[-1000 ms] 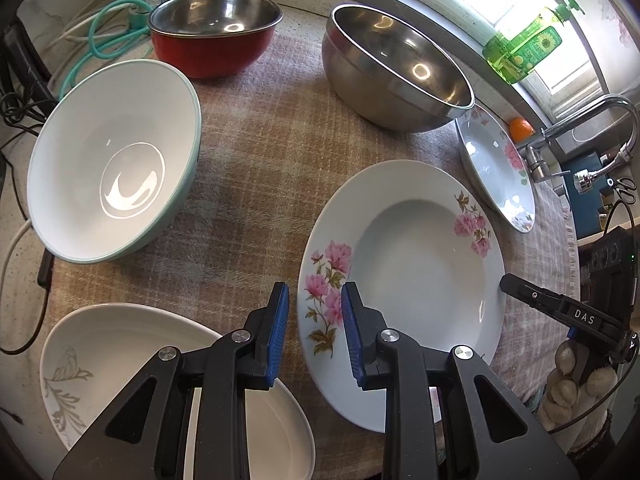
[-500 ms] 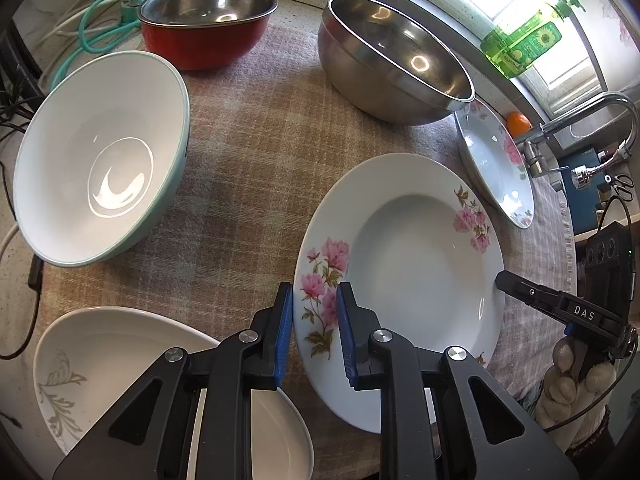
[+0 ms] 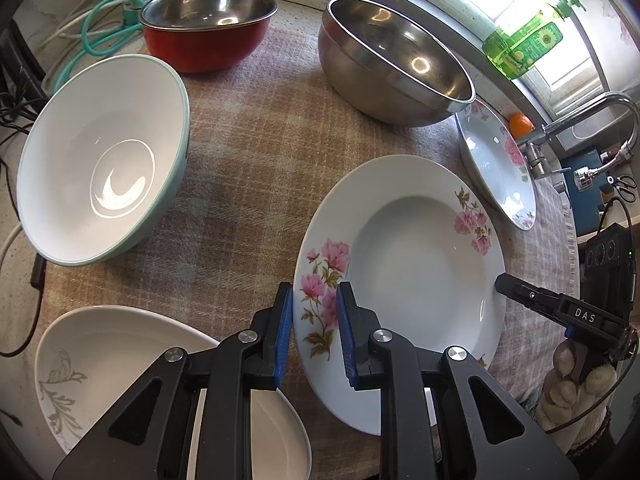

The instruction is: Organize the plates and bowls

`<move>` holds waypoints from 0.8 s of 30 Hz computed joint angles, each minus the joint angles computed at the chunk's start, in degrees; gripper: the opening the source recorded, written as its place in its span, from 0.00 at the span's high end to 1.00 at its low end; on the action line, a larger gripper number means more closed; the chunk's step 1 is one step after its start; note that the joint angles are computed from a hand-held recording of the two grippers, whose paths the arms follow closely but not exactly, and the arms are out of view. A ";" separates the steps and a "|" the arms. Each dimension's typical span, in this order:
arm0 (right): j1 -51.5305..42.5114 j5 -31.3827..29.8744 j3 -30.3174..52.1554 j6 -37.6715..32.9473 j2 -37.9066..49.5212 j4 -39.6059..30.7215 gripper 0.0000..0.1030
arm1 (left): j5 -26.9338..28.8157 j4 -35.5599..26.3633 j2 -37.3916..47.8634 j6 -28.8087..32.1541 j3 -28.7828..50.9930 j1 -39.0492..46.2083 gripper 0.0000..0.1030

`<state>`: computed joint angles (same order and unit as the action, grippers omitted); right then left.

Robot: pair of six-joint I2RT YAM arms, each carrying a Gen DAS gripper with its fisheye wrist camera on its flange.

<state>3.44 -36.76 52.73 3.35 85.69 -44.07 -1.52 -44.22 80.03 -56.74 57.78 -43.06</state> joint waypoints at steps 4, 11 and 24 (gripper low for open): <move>0.38 0.30 -0.03 0.72 -0.14 0.23 0.88 | -0.32 -0.11 0.12 -0.57 0.24 -0.18 0.81; 0.00 0.57 -0.35 0.76 -0.78 -0.33 0.88 | -0.59 0.04 0.16 -1.23 0.36 -0.80 0.81; 0.17 1.57 -0.39 1.40 -1.87 -0.92 0.88 | -0.84 0.41 0.23 -3.11 0.56 -2.78 0.81</move>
